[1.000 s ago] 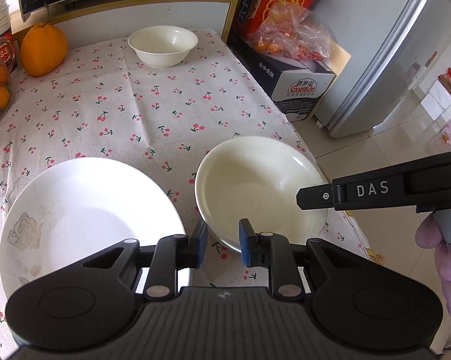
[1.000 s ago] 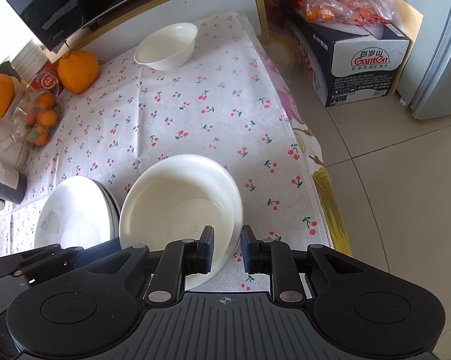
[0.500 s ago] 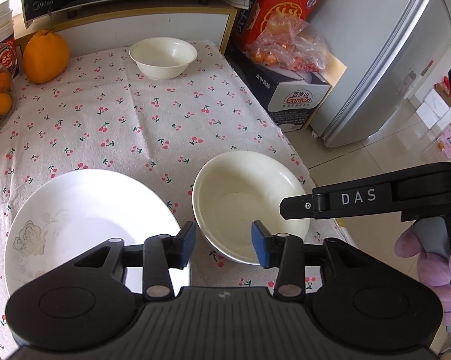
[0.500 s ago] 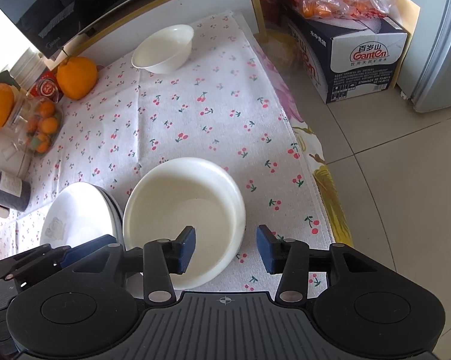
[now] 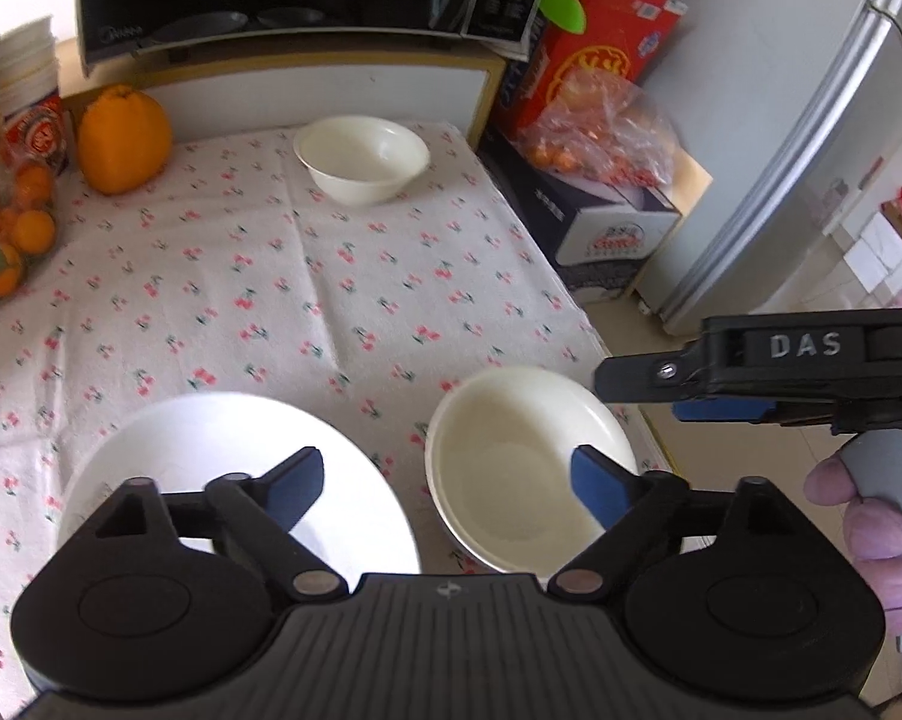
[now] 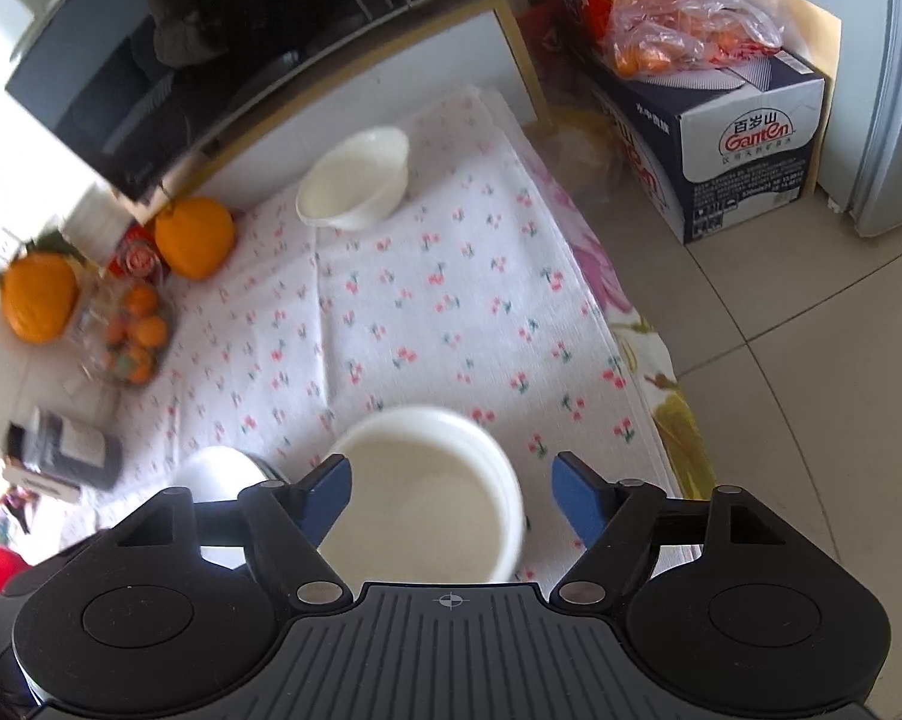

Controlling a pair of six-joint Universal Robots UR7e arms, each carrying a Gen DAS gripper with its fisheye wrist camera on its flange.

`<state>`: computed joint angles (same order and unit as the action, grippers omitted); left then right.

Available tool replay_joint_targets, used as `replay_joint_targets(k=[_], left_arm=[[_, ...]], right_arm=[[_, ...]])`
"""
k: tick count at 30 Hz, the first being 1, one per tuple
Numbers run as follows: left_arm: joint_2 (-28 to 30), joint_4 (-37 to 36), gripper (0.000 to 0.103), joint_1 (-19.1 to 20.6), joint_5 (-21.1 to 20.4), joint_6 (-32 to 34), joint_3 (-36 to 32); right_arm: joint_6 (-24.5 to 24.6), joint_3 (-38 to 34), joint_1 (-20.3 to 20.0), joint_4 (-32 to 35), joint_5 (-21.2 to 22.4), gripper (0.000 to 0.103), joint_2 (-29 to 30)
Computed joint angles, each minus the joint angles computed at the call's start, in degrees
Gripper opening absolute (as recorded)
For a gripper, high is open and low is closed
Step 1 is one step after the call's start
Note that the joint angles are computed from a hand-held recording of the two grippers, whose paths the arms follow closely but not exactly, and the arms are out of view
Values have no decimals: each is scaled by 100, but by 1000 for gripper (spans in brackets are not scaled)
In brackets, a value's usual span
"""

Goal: Organize plates and bowls
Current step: 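Lower the cream bowl into the white bowl and open both tools, then move both tools to the small cream bowl by the microwave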

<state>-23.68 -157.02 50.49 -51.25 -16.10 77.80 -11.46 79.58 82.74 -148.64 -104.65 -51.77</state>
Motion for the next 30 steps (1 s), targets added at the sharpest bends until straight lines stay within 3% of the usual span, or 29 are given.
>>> replay_joint_targets(k=[7,15,26,28,30], left_arm=[[-14,430,98,133,186,-262,-388],[277,902,100,375,439,-281,-1388],[1411,689,100,888,373,487,-3399],[1674,729,99,1000,261,588,-3845],[1974,871,92,1095,170,636,-4386]], right_arm=[[403,-772,-54,603,588,86,304],[633,-2168,-82,1430,1273,87,1017],[735,-4580,-277,2111,2213,89,2585],[717,-4797,-411,2014,2600,89,2816],[799,-5531,-457,2436,2565,89,3228]])
